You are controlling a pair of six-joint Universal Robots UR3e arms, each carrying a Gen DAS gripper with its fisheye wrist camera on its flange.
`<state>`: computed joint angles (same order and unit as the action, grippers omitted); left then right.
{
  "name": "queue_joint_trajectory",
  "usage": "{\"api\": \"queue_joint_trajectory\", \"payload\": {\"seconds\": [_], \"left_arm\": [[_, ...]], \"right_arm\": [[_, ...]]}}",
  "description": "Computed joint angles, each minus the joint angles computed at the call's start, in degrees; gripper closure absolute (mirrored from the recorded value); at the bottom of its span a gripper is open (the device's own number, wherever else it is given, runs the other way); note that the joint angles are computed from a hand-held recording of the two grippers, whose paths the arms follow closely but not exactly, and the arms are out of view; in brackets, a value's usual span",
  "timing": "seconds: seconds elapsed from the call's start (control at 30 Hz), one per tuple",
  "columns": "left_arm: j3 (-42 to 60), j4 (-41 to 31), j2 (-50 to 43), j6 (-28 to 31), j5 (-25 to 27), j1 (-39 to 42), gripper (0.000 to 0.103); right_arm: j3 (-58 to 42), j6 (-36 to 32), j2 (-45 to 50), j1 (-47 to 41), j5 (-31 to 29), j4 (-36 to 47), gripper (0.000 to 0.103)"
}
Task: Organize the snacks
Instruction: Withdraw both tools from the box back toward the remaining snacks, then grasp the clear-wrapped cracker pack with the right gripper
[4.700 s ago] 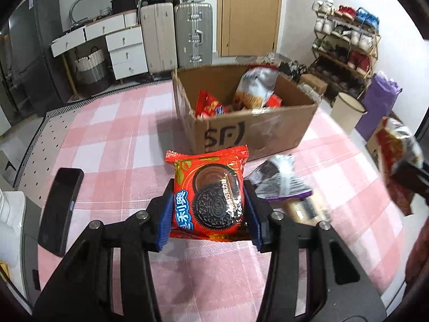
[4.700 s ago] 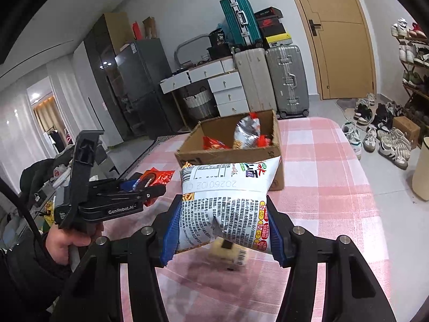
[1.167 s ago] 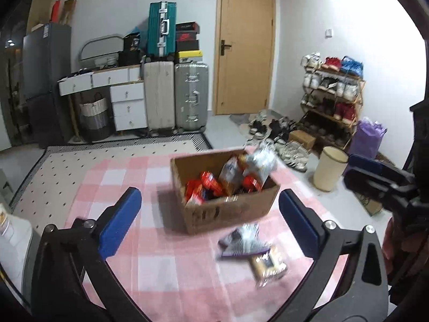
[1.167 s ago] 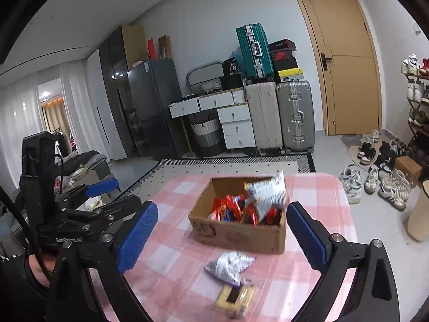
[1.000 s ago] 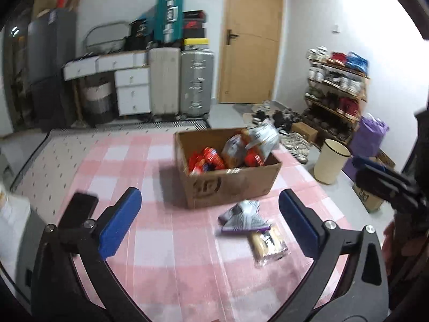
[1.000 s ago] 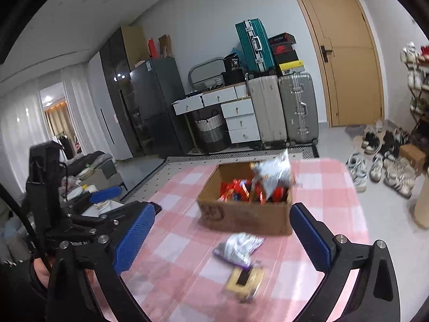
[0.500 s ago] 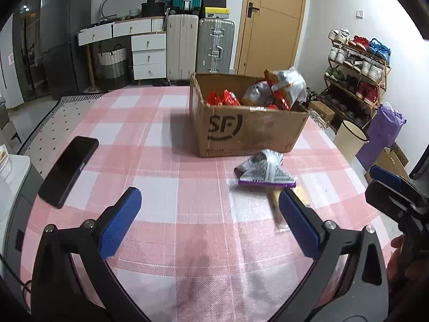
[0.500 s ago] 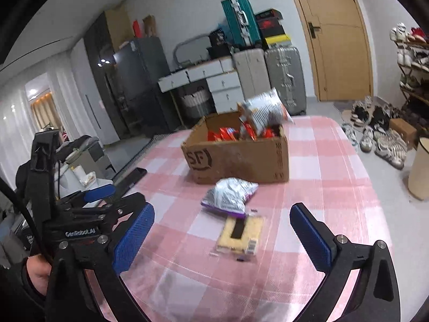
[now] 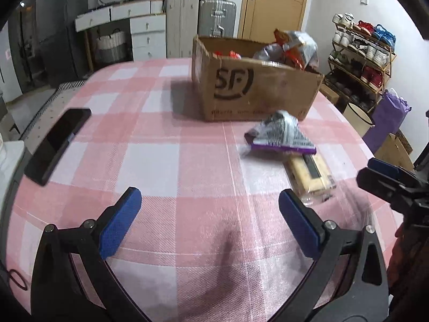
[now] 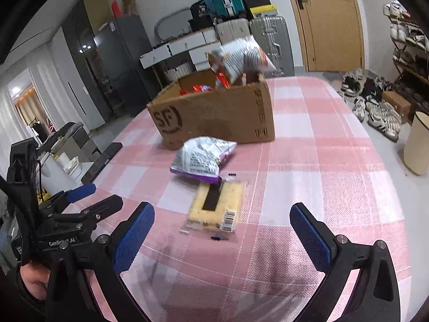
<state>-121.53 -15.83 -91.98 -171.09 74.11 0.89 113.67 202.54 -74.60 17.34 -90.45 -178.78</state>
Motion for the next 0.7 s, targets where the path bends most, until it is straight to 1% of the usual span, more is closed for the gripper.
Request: {"api": "queue_joint_trajectory", "payload": {"seconds": [0.17,0.4,0.43,0.57,0.67,0.7], "left_arm": [[-0.07,1.28,-2.52,-0.14,-0.57,0.15,0.001],[-2.72,1.61,-1.11,1.03,-2.02,1.88,0.001],[-2.91,1.49,-1.04,1.36,-2.29,2.12,0.001],[-3.67,1.17,-0.53,1.92,-2.12,2.51,0.001],[-4.57,0.78,0.18,3.13,-3.81,3.68,0.001],[-4.38,0.94,0.03,3.70,-3.30,3.67,0.001]], "right_arm": [[-4.36,-0.73,5.08,-0.87,1.18,3.65,0.000],[-10.27,-0.96,10.92,-1.61,2.42,6.24,0.001],[-11.31,-1.28,11.42,-1.36,1.96,6.78,0.001],[-19.33,-3.18,14.53,0.23,-0.79,14.99,0.001],[-23.52,-3.70,16.47,0.94,-1.71,18.20,0.001],[-25.08,-3.96,17.25,1.32,-2.45,19.47,0.001]]}}
